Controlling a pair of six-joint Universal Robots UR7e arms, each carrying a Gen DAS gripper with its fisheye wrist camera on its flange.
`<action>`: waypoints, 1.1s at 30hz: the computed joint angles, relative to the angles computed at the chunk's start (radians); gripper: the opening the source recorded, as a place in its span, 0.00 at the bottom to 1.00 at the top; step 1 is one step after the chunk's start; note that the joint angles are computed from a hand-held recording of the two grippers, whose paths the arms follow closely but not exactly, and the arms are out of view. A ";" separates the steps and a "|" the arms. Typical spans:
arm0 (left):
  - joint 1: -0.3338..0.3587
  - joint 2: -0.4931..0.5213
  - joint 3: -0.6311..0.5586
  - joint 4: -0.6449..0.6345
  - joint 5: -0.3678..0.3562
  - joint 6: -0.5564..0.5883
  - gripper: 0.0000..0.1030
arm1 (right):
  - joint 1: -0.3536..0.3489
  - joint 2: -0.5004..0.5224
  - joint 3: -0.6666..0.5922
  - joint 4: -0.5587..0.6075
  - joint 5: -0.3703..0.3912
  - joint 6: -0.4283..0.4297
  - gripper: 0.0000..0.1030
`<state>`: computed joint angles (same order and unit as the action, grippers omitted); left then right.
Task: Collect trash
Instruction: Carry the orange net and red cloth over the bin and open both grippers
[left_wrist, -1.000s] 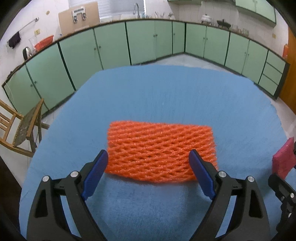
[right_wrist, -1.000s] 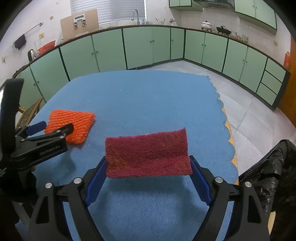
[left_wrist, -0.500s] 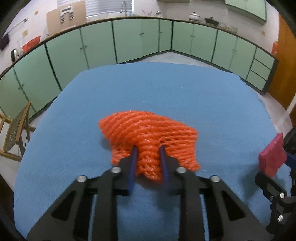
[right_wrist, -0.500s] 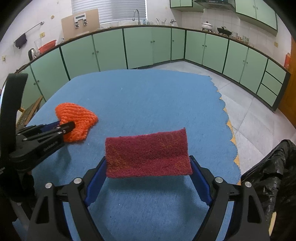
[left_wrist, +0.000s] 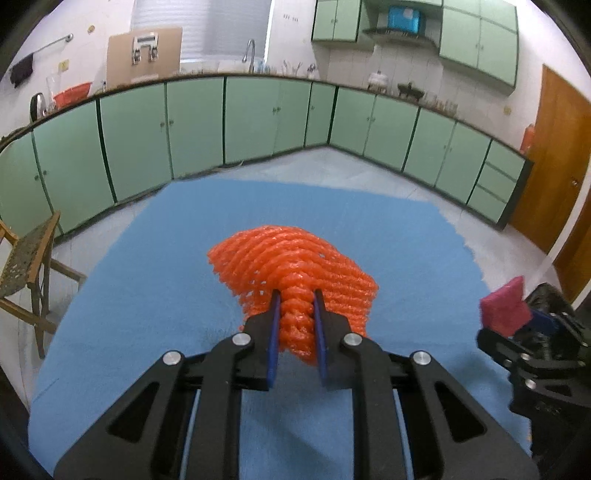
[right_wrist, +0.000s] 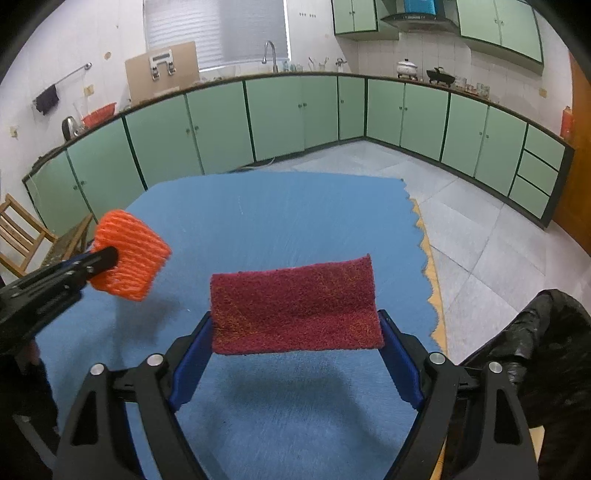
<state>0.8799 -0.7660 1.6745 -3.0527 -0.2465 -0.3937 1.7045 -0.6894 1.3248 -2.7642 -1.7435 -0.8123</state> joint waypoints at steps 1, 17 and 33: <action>-0.011 0.002 0.003 -0.020 0.006 0.018 0.14 | 0.000 -0.005 0.002 0.002 0.006 0.000 0.80; -0.095 0.053 -0.033 -0.004 0.006 0.039 0.14 | 0.001 -0.136 0.085 0.014 0.093 -0.009 0.80; -0.158 0.110 -0.092 -0.005 -0.033 0.075 0.14 | -0.031 -0.254 0.159 -0.011 0.143 -0.014 0.80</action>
<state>0.7224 -0.6557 1.5825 -3.0576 -0.2796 -0.3189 1.6733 -0.9435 1.4836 -2.7753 -1.6005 -0.8263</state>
